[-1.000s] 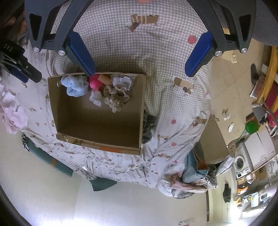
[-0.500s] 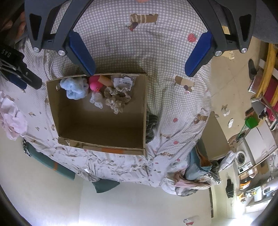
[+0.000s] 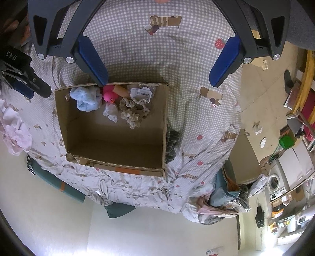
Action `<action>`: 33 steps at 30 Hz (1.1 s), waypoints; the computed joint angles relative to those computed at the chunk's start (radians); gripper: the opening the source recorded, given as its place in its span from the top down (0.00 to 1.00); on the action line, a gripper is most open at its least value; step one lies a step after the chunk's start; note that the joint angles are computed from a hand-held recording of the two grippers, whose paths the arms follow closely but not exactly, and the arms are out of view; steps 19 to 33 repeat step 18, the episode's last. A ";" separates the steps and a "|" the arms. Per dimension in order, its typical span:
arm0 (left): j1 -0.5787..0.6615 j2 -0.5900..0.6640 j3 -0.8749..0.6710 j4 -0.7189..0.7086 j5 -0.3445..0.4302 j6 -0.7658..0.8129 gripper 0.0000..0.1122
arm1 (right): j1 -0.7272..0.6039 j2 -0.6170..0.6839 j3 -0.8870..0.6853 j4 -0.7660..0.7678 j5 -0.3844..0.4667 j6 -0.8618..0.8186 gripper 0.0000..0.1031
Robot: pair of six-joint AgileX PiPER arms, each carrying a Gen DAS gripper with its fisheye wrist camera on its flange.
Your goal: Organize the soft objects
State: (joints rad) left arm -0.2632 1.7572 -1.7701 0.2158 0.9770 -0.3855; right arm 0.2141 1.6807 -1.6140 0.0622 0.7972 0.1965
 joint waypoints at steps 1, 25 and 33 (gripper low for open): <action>0.002 0.000 0.000 -0.003 0.000 0.005 0.09 | 0.002 0.000 0.001 -0.004 -0.002 0.002 0.00; 0.001 0.001 0.001 -0.007 0.002 0.005 0.09 | 0.005 0.017 -0.023 0.017 0.007 -0.013 0.00; 0.001 0.001 0.001 -0.007 0.002 0.005 0.09 | 0.005 0.017 -0.023 0.017 0.007 -0.013 0.00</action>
